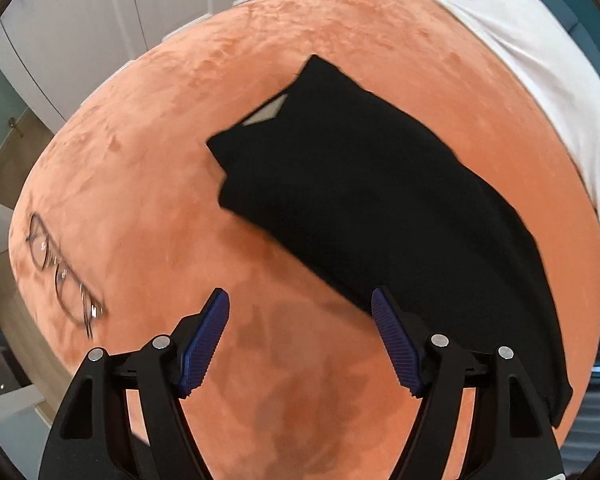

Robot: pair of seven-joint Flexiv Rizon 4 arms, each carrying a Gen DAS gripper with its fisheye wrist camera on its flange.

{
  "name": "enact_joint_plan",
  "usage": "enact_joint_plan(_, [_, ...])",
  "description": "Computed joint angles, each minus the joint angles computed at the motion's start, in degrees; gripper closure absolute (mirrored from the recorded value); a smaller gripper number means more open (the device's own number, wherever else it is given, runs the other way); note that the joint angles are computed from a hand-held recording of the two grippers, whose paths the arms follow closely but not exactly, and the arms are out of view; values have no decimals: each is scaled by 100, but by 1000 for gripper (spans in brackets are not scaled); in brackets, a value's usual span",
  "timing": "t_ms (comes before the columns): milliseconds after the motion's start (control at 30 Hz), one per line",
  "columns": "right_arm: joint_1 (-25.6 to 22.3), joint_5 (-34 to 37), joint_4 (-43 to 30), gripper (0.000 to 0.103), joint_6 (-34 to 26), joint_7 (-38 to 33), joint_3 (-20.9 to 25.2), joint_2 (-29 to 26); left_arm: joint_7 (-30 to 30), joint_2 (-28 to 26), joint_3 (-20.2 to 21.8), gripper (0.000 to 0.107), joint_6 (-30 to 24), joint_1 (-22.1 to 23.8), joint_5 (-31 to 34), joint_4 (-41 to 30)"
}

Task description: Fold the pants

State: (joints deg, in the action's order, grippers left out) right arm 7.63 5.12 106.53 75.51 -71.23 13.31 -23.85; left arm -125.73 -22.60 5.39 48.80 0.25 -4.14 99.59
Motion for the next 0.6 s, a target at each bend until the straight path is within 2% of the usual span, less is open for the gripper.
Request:
enact_joint_plan(67, [151, -73, -2, 34, -51, 79, 21, 26, -10, -135, 33, 36, -60, 80, -26, -83])
enact_joint_plan(100, [258, -145, -15, 34, -102, 120, 21, 47, 72, -176, -24, 36, 113, 167, -178, -15])
enact_joint_plan(167, [448, -302, 59, 28, -116, 242, -44, 138, 244, -294, -98, 42, 323, 299, -422, 45])
enact_joint_plan(200, [557, -419, 61, 26, -146, 309, -93, 161, 434, -329, -180, 66, 501, 382, -580, 109])
enact_joint_plan(233, [617, -500, 39, 25, -181, 347, -122, 155, 644, -389, -225, 95, 464, 429, -638, 46])
enact_joint_plan(267, [659, -561, 4, 25, -245, 355, -119, 144, 752, -437, -183, 101, 337, 411, -573, -71])
enact_joint_plan(367, [863, -863, 53, 25, -359, 493, -232, 210, 1132, -448, -97, 101, 452, 393, -411, -220])
enact_joint_plan(433, [910, -956, 57, 25, -323, 562, -258, 228, 1533, -264, -139, 101, 808, 490, -473, -89])
enact_joint_plan(500, [878, -961, 41, 23, -266, 471, -209, 214, 1775, -112, -105, 100, 892, 539, -506, -11])
enact_joint_plan(567, [992, -1221, 143, 16, -281, 568, -376, 212, 1571, -188, 233, 99, 465, 355, 15, -240])
enact_joint_plan(600, [994, -1295, 145, 16, -345, 576, -414, 128, 1381, -395, 435, 100, -162, 207, 435, -575])
